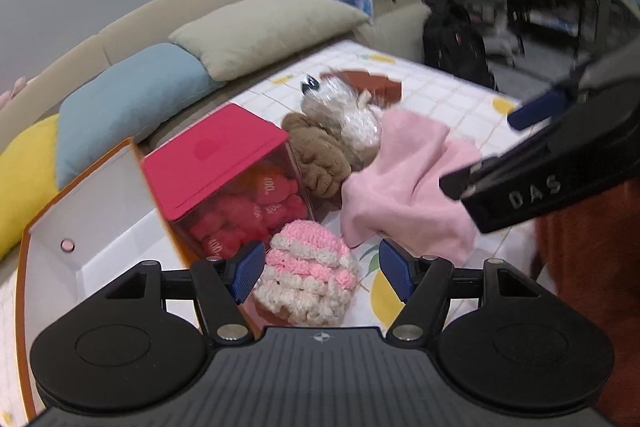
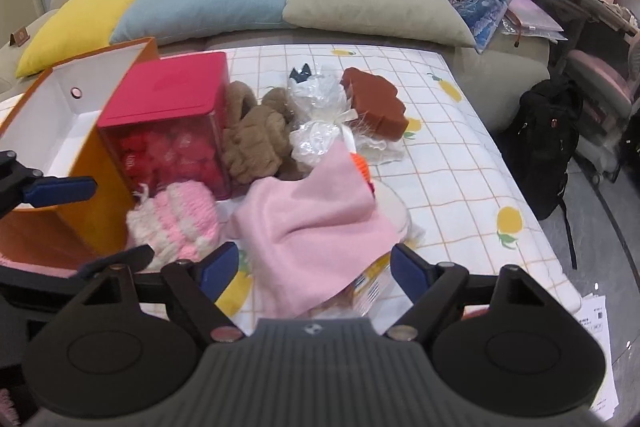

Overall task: Organize soft objects
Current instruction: 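Grasp the pink-and-white crocheted doll with the left gripper while the right gripper grasps the pink cloth, then lift the crocheted doll with the left gripper while the right gripper lifts the pink cloth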

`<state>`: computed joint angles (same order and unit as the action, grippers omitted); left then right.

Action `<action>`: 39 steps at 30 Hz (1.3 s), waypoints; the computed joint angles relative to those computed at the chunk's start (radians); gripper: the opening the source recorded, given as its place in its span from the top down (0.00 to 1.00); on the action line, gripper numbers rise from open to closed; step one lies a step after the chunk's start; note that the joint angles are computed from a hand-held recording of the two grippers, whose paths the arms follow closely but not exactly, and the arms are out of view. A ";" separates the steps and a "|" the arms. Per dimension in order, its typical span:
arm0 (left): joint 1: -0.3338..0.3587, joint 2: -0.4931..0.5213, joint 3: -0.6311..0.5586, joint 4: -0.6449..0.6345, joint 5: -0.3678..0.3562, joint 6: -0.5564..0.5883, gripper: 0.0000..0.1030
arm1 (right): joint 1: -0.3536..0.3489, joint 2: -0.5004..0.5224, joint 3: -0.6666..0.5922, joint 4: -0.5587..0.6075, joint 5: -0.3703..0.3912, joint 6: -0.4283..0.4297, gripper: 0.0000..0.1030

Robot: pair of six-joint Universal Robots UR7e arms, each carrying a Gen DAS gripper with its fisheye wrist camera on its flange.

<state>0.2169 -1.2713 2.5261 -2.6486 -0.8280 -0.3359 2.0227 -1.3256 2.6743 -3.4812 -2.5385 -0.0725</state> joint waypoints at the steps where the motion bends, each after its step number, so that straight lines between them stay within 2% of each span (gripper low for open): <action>1: 0.006 0.022 -0.008 0.002 0.001 0.024 0.25 | -0.015 0.008 0.000 -0.017 0.002 -0.013 0.22; 4: 0.019 0.082 -0.023 -0.003 0.013 0.078 0.25 | -0.073 -0.034 0.008 0.027 0.050 0.025 0.30; 6: 0.032 0.118 -0.036 0.002 0.026 0.096 0.25 | -0.103 -0.061 0.014 0.042 0.088 0.049 0.30; 13: 0.087 0.215 -0.060 -0.053 0.038 0.165 0.23 | -0.135 0.008 0.011 -0.113 0.116 0.000 0.32; 22: 0.124 0.285 -0.090 -0.027 0.048 0.146 0.20 | -0.194 -0.007 0.013 -0.115 0.180 0.005 0.34; 25: 0.129 0.314 -0.098 -0.036 0.072 0.139 0.20 | -0.206 -0.018 0.019 -0.119 0.197 0.013 0.36; 28: 0.141 0.308 -0.103 -0.032 0.062 0.099 0.32 | -0.208 -0.021 0.023 -0.131 0.205 0.015 0.39; 33: 0.128 0.310 -0.082 -0.070 0.073 0.113 0.52 | -0.226 -0.033 0.017 -0.085 0.196 0.059 0.45; 35: 0.125 0.302 -0.070 -0.094 0.073 0.104 0.57 | -0.251 -0.049 0.020 -0.069 0.220 0.083 0.52; 39: 0.105 0.268 -0.050 -0.120 0.066 0.045 0.69 | -0.276 -0.053 0.017 -0.055 0.227 0.111 0.74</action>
